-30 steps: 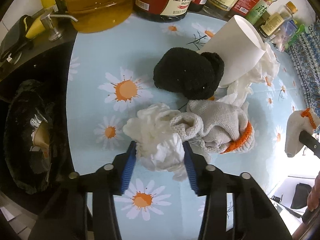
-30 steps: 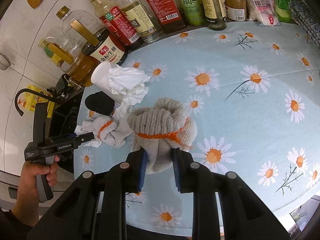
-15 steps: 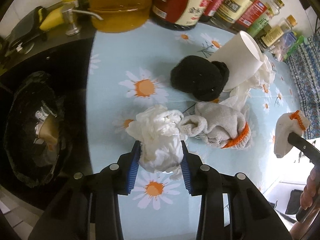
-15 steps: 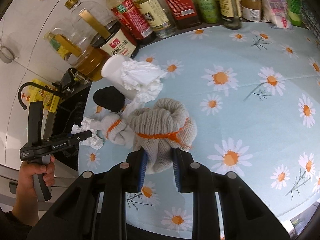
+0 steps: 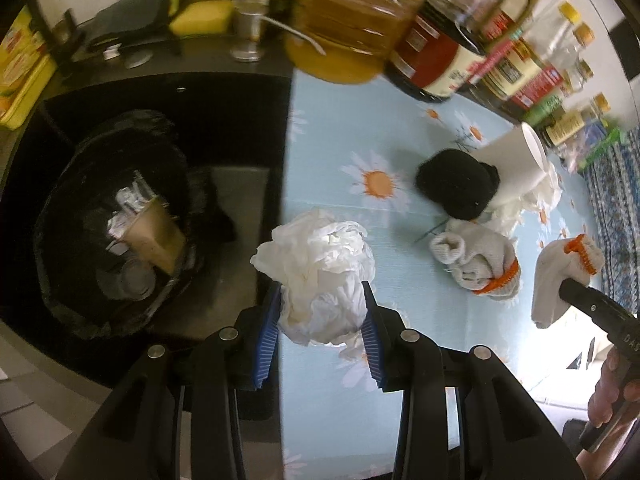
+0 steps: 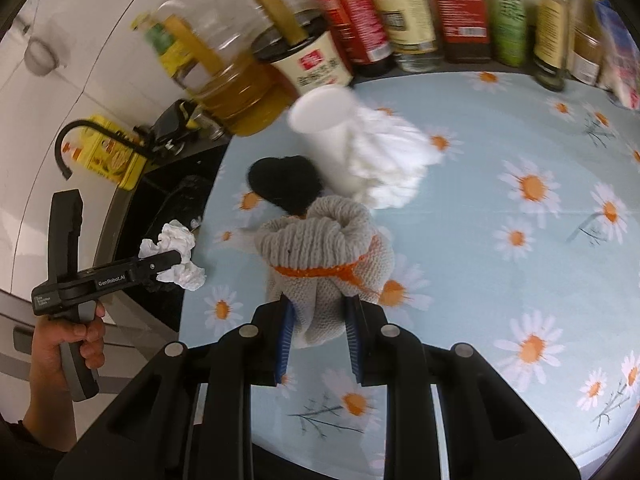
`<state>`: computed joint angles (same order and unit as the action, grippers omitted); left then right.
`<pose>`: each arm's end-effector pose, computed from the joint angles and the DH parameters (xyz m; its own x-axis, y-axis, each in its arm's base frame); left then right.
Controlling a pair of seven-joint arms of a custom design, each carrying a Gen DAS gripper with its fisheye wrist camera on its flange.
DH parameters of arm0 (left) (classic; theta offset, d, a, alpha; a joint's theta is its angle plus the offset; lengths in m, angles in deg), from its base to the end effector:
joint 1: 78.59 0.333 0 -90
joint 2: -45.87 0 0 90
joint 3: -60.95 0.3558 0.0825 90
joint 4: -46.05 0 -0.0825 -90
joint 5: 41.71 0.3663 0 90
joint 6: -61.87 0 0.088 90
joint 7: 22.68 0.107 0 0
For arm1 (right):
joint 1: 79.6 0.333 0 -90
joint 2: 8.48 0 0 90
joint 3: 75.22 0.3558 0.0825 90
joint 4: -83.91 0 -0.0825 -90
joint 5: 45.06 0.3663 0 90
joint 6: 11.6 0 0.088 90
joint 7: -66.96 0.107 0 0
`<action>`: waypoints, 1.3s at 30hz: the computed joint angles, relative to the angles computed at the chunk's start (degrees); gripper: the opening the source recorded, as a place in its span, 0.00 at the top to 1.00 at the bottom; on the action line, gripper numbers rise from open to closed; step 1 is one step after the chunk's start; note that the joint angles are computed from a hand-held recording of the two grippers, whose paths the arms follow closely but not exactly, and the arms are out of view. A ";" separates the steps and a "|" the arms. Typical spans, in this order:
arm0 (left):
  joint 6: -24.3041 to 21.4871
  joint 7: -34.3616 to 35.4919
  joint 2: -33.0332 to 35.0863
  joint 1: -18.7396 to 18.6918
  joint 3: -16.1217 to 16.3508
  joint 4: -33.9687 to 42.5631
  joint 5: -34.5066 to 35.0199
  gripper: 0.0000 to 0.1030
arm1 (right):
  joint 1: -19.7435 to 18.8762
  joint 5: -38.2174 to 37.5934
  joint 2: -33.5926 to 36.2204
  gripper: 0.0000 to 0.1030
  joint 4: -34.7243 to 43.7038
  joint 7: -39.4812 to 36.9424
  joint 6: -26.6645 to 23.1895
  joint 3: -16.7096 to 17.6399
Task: Collect trash
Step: 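Carry the glove with the right tool while the left tool carries the tissues to the bin, then open the right tool over the trash bag while the left tool releases the tissues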
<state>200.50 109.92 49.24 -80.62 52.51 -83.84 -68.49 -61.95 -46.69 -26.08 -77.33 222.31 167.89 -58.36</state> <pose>0.5155 -0.0967 0.3948 -0.5631 -0.7951 0.2252 -0.8220 0.5109 -0.2515 0.3187 0.2243 0.4104 -0.3394 -0.8118 -0.4751 -0.7849 0.5228 -0.3327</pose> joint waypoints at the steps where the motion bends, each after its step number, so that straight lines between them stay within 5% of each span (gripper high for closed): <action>1: -0.07 0.17 -0.01 0.26 0.22 0.14 -0.22 0.65 | 0.04 -0.30 1.00 0.76 1.06 -0.34 0.05 0.11; 13: -2.38 5.02 2.51 6.32 3.07 4.79 -3.49 0.65 | -2.36 -13.20 13.73 0.75 16.44 4.53 -2.91 3.36; 20: -4.70 7.10 6.35 10.38 3.99 10.17 -3.29 0.65 | 3.07 -20.10 23.06 0.75 28.23 8.23 -5.66 -0.67; 29: -8.23 7.58 12.35 14.76 3.71 19.93 -1.22 0.65 | 10.11 -15.01 34.30 0.75 44.19 1.53 -10.10 -4.69; 39: -13.34 5.61 19.45 17.44 2.63 29.59 0.66 0.65 | 13.41 -5.35 43.34 0.75 58.73 -10.71 -16.67 -6.68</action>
<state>187.15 115.54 68.70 -63.18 55.15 -54.26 -67.82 -48.54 -52.03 17.26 -18.61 211.60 151.23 -65.05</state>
